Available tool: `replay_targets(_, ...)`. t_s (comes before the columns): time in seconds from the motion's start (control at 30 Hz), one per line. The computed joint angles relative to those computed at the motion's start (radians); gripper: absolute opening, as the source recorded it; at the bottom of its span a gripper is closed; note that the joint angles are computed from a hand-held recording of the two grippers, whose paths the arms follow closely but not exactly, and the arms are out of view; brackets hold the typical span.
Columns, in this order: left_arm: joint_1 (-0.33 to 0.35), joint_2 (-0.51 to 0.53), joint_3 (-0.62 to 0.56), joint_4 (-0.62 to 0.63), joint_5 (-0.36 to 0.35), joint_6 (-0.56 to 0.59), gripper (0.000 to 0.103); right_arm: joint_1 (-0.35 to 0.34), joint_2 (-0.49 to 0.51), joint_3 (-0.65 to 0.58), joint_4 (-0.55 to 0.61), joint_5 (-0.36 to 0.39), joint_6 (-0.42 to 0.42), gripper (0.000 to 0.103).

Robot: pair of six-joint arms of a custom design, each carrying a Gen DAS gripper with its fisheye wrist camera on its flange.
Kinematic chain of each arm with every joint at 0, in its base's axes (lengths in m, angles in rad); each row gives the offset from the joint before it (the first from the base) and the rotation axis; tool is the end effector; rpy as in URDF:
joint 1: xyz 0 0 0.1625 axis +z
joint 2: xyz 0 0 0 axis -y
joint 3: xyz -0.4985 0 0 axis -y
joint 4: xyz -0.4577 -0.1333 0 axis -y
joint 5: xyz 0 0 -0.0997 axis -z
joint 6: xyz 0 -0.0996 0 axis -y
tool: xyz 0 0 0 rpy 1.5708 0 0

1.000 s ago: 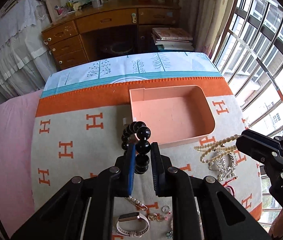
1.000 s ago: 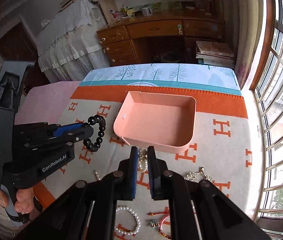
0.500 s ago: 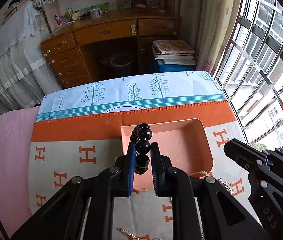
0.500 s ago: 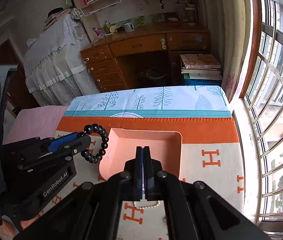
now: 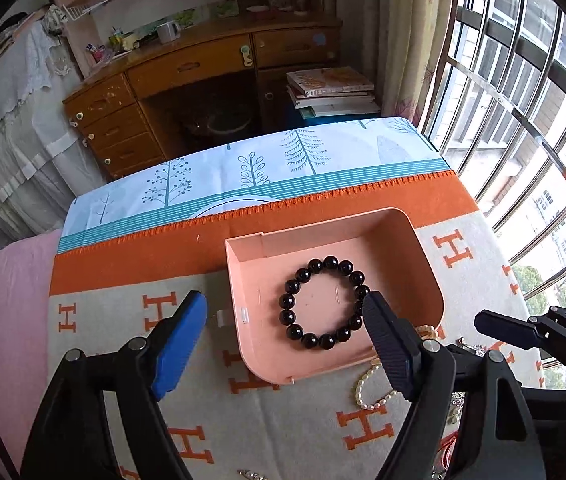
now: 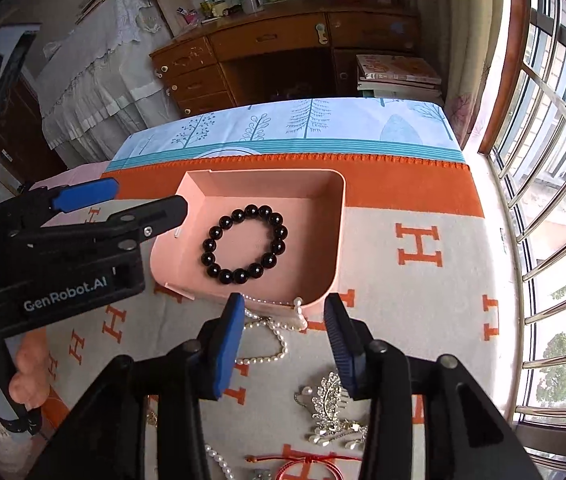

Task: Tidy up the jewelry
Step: 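Release the bead bracelet into the pink tray with left tool while right tool lifts necklace, then lower the pearl necklace into the pink tray and open the right tool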

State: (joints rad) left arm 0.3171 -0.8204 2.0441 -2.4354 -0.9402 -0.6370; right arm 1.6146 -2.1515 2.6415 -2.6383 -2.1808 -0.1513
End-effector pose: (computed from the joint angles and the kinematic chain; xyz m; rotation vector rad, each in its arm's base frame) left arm -0.4729 -0.3573 -0.0136 0.8865 2.3027 -0.3896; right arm 0.0875 -0.2549 0.3499 0.0105 -2.4352 0.6782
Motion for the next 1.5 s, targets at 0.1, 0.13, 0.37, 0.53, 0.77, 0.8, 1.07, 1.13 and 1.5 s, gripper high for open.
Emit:
replay_targets(0.1,-0.015,-0.023,0.030,-0.007,0.004,-0.011,0.079,-0.059,-0.035,0.017,0.012,0.051,-0.033,0.042)
replay_targets(0.13,-0.019,-0.030,0.040,-0.009,0.005,-0.016,0.079,-0.075,-0.040,0.025,0.005,0.063,-0.047,0.042)
replay_targets(0.37,-0.014,-0.058,0.086,-0.025,-0.039,-0.060,0.079,-0.208,-0.042,0.061,-0.033,0.163,-0.128,0.042)
replay_targets(0.53,-0.006,-0.055,0.091,-0.015,-0.044,-0.075,0.079,-0.273,0.003,0.078,-0.133,0.208,-0.169,0.032)
replay_targets(0.77,-0.002,-0.054,0.092,-0.012,-0.049,-0.079,0.079,-0.323,0.041,0.075,-0.135,0.244,-0.176,0.005)
replay_targets(0.8,-0.001,-0.056,0.092,-0.013,-0.049,-0.078,0.079,-0.321,0.034,0.077,-0.138,0.245,-0.174,0.005)
replay_targets(1.07,0.003,-0.072,0.090,-0.008,-0.042,-0.086,0.079,-0.163,-0.080,0.047,-0.047,0.226,-0.127,0.005)
replay_targets(1.13,0.004,-0.075,0.086,-0.002,-0.039,-0.090,0.079,-0.091,-0.074,0.026,-0.038,0.203,-0.091,0.005)
replay_targets(1.5,-0.007,-0.098,0.042,0.010,0.024,-0.062,0.079,0.206,0.083,-0.112,-0.163,0.039,0.001,0.005)
